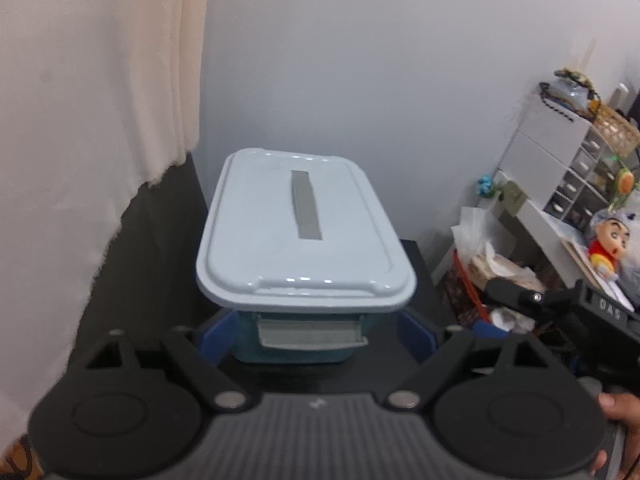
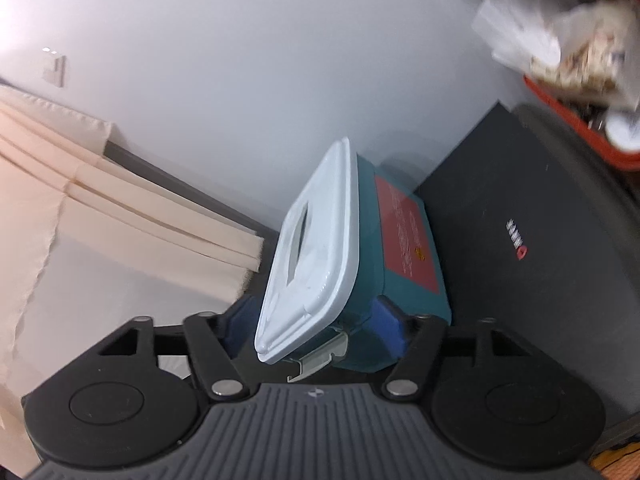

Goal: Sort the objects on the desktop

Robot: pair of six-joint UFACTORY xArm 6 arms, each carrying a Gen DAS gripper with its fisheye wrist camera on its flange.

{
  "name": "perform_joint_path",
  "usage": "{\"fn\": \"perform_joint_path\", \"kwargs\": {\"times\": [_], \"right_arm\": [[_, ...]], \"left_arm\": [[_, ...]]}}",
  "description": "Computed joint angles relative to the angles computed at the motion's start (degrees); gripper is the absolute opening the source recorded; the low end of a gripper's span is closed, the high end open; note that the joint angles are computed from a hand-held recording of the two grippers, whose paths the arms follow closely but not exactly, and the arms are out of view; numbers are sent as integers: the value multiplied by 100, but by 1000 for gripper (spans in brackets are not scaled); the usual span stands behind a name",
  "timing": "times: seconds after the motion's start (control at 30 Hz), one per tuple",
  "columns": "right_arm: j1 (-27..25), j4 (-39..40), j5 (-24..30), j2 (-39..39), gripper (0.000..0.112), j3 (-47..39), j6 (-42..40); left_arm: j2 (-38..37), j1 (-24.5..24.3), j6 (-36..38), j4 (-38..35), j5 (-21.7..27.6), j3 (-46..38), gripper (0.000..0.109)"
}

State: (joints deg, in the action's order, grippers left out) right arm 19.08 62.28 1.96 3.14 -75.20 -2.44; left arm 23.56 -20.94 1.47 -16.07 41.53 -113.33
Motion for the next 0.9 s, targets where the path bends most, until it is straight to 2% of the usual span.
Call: {"fn": "perform_joint_path", "kwargs": {"times": [0.17, 0.33, 0.47, 0.6, 0.73, 0.83, 0.9], "right_arm": [[-57, -1670, -65, -421, 81, 536, 1245], [-92, -2351, -27, -765, 83, 869, 1696], [-235, -3567, -7, -1098, 88, 1198, 2573], [-422, -5111, 219, -1365, 91, 1369, 3586], [-500, -5878, 377, -1565, 93, 1477, 4195], [-600, -6980, 558, -1737, 94, 1552, 5131], [-620, -7415, 643, -1866, 95, 1618, 5448]], "left_arm": [[-370, -116, -108, 148, -64, 429, 89], [-730, -232, -134, 236, -247, 899, 89], [-1001, -314, -219, 314, -429, 1252, 89], [-1198, -391, -257, 362, -526, 1478, 90], [-1303, -464, -420, 545, -560, 1557, 90], [-1417, -519, -402, 461, -660, 1703, 90], [-1491, -568, -450, 490, -728, 1813, 90]]}}
